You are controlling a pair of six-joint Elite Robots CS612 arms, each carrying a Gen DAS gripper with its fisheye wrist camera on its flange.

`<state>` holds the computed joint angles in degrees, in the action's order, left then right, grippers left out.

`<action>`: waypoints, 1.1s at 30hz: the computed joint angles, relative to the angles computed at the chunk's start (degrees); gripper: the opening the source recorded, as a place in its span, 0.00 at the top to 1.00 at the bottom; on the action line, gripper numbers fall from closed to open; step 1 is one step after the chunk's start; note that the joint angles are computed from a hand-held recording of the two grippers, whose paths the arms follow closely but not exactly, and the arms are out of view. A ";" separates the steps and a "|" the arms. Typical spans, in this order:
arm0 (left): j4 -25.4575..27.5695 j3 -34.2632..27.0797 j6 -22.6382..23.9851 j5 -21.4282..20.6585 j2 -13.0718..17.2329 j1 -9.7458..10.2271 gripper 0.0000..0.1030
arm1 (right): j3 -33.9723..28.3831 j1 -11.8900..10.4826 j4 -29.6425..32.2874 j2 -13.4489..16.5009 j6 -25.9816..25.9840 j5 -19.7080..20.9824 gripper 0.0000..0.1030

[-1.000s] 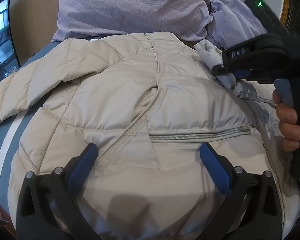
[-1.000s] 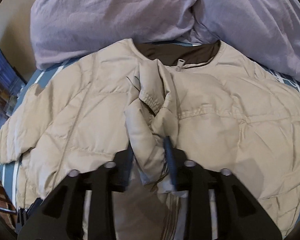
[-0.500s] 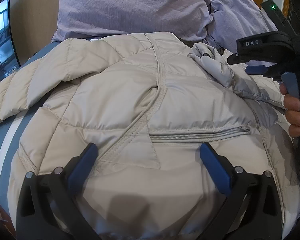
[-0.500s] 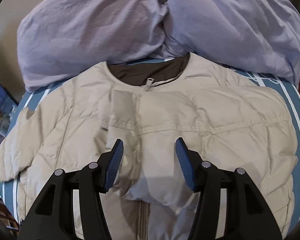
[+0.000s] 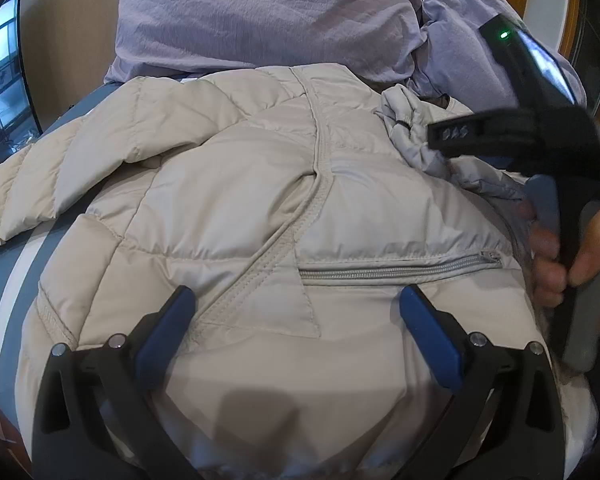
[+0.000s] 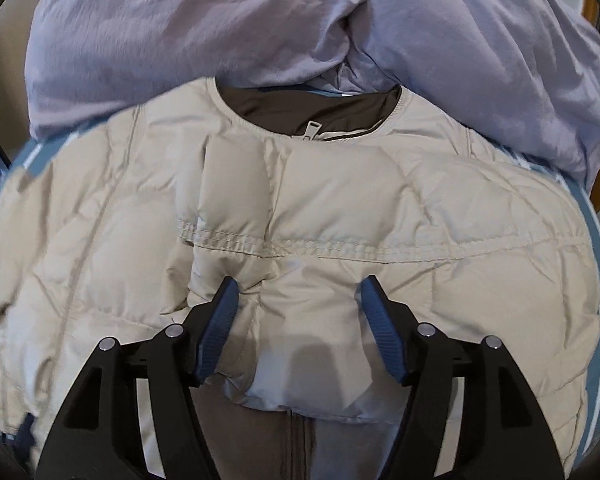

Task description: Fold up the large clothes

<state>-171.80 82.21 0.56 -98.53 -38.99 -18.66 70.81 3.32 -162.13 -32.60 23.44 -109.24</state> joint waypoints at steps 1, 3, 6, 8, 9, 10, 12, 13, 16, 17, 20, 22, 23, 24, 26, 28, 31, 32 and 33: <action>0.02 -0.02 0.02 -0.06 0.01 0.02 0.02 | -0.27 0.21 -0.21 0.32 -0.36 -0.99 0.34; -0.02 0.01 -0.03 -0.08 0.01 0.03 0.02 | -0.48 0.29 -0.48 0.60 -0.22 -1.44 0.33; 0.34 -0.04 0.03 -0.11 -0.03 0.05 0.02 | -0.13 -0.13 -0.21 0.37 0.62 0.19 0.30; 1.18 -0.08 0.09 -0.52 -0.20 0.19 0.02 | 0.37 -0.51 0.29 -0.12 1.43 1.88 0.29; 2.00 -0.22 0.29 -1.07 -0.33 0.36 0.02 | 0.60 -0.58 0.54 -0.38 1.82 2.45 0.29; 2.51 -0.20 0.47 -1.60 -0.49 0.53 0.02 | 0.94 -0.62 0.65 -0.72 2.13 2.89 0.29; 3.20 0.17 0.32 -2.94 -1.04 1.13 0.02 | 2.13 -0.64 0.05 -1.57 2.79 3.71 0.26; 3.30 0.35 0.04 -3.32 -1.29 1.36 0.02 | 3.10 -0.63 -0.79 -2.17 3.05 4.08 0.24; 2.37 1.13 -1.59 -3.95 -2.23 2.57 0.02 | 5.14 -0.58 -2.76 -3.37 3.10 4.89 0.19; 1.00 1.67 -1.98 -2.97 -2.63 3.05 0.02 | 6.15 -0.59 -3.89 -3.91 2.95 5.57 0.18; -2.13 2.19 -2.23 1.04 -3.05 4.38 0.02 | 8.21 -0.46 -5.71 -5.02 2.24 6.56 0.17; -2.18 1.28 -2.79 3.83 -2.74 5.36 0.02 | 9.44 -0.42 -6.82 -5.64 1.59 7.18 0.16; -1.28 0.36 -3.60 5.98 -2.43 6.08 0.02 | 9.88 -0.42 -7.24 -5.85 1.41 7.46 0.16; -0.56 -0.37 -4.08 6.96 -2.18 6.61 0.02 | 10.39 -0.44 -7.79 -6.10 1.20 7.83 0.16; 1.63 -2.81 -5.54 9.50 -1.19 8.07 0.02 | 11.11 -0.49 -8.70 -6.44 0.84 8.36 0.16; 3.39 -5.43 -6.69 11.92 -0.01 9.28 0.02 | 11.83 -0.58 -9.47 -6.81 0.72 8.79 0.16; 5.36 -8.94 -8.06 15.26 1.70 10.67 0.02 | 12.78 -0.76 -10.57 -7.20 0.60 9.44 0.16; 5.83 -9.94 -8.31 16.15 2.22 11.03 0.03 | 13.04 -0.82 -10.77 -7.29 0.61 9.59 0.16; 7.28 -11.63 -8.70 17.58 3.08 11.46 0.06 | 13.22 -0.89 -10.87 -7.35 0.64 9.79 0.16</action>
